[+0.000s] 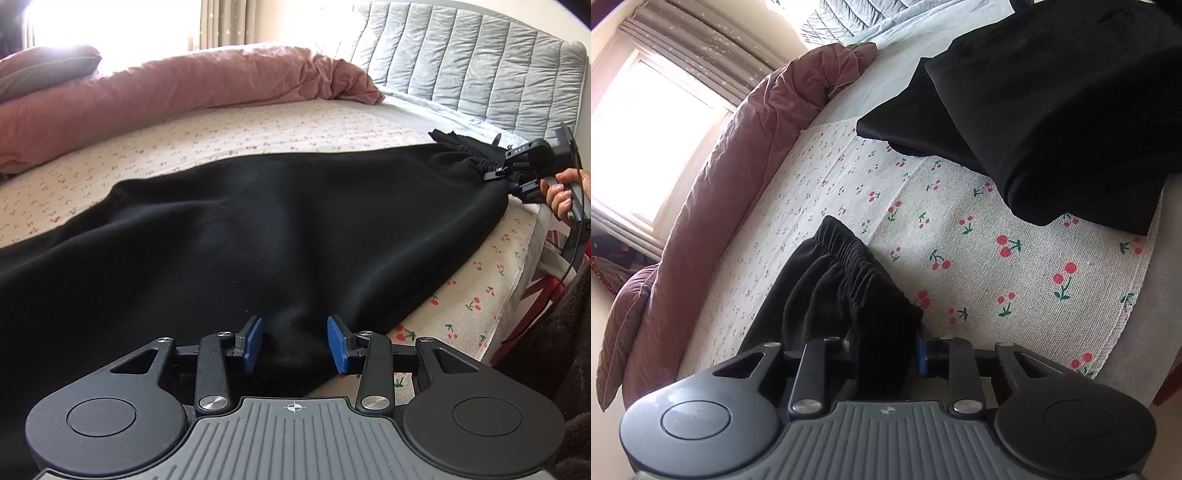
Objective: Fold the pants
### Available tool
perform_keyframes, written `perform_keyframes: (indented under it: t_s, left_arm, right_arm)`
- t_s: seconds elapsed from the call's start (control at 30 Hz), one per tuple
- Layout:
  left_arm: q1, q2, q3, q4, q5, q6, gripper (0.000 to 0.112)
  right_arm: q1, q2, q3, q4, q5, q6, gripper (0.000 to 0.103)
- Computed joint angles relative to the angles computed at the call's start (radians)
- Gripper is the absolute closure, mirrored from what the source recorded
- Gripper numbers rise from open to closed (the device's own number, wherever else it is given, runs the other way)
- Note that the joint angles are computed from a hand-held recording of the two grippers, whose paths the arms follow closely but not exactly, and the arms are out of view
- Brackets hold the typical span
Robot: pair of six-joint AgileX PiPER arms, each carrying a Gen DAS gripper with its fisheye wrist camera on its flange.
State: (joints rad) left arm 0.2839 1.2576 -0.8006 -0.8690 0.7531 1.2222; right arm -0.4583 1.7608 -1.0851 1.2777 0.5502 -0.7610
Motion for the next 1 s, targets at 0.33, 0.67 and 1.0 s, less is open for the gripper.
perform_keyframes:
  t_s: [0.33,0.67,1.0]
  left_arm:
    - [0.139,0.052,-0.088,0.016,0.221,-0.011,0.065]
    - [0.277,0.095,-0.256,0.040,0.065,-0.174,0.042]
    - [0.259,0.238,-0.261,-0.028,-0.259,-0.137,0.037]
  right_arm:
    - [0.028,-0.058,0.019,-0.222,-0.111,0.093,0.057]
    - [0.217,-0.200,0.043,-0.353,-0.340,0.117,0.037]
    - [0.577,0.093,-0.440,-0.503,-0.025,0.128,0.036]
